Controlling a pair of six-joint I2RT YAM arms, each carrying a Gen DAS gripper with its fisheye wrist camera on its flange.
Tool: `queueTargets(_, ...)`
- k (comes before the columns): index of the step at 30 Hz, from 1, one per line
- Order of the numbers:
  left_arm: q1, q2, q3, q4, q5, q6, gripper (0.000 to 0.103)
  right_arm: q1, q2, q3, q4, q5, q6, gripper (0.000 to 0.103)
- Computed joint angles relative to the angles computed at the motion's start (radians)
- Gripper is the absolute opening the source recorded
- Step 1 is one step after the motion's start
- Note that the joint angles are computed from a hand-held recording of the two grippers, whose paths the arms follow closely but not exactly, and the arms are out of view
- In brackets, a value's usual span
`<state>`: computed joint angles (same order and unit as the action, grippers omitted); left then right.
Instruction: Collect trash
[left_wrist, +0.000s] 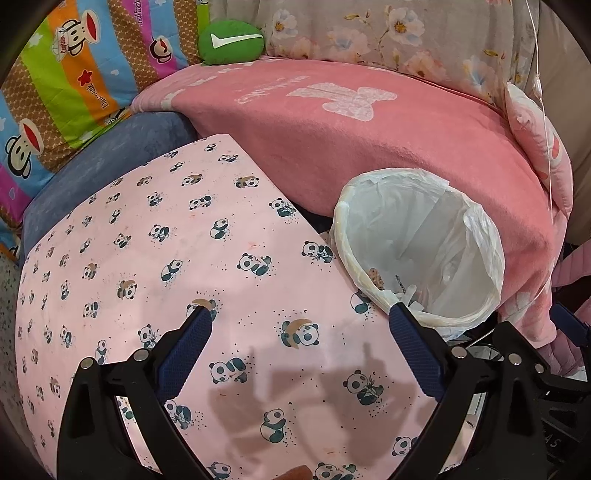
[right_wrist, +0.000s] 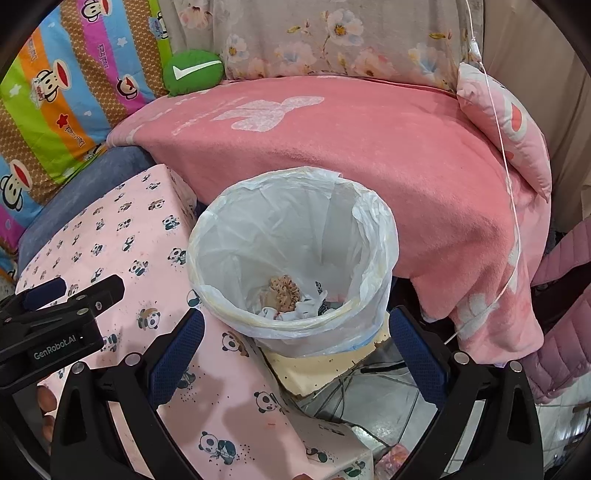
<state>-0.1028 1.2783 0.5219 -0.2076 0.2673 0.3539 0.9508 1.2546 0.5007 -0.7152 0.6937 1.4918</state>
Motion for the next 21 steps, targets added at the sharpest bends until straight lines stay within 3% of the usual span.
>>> queueTargets(21,-0.030,-0.052,-0.035,0.021,-0.012,-0.024,0.094,0.023,0.001,-0.016,-0.005,-0.004,0.036,0.099)
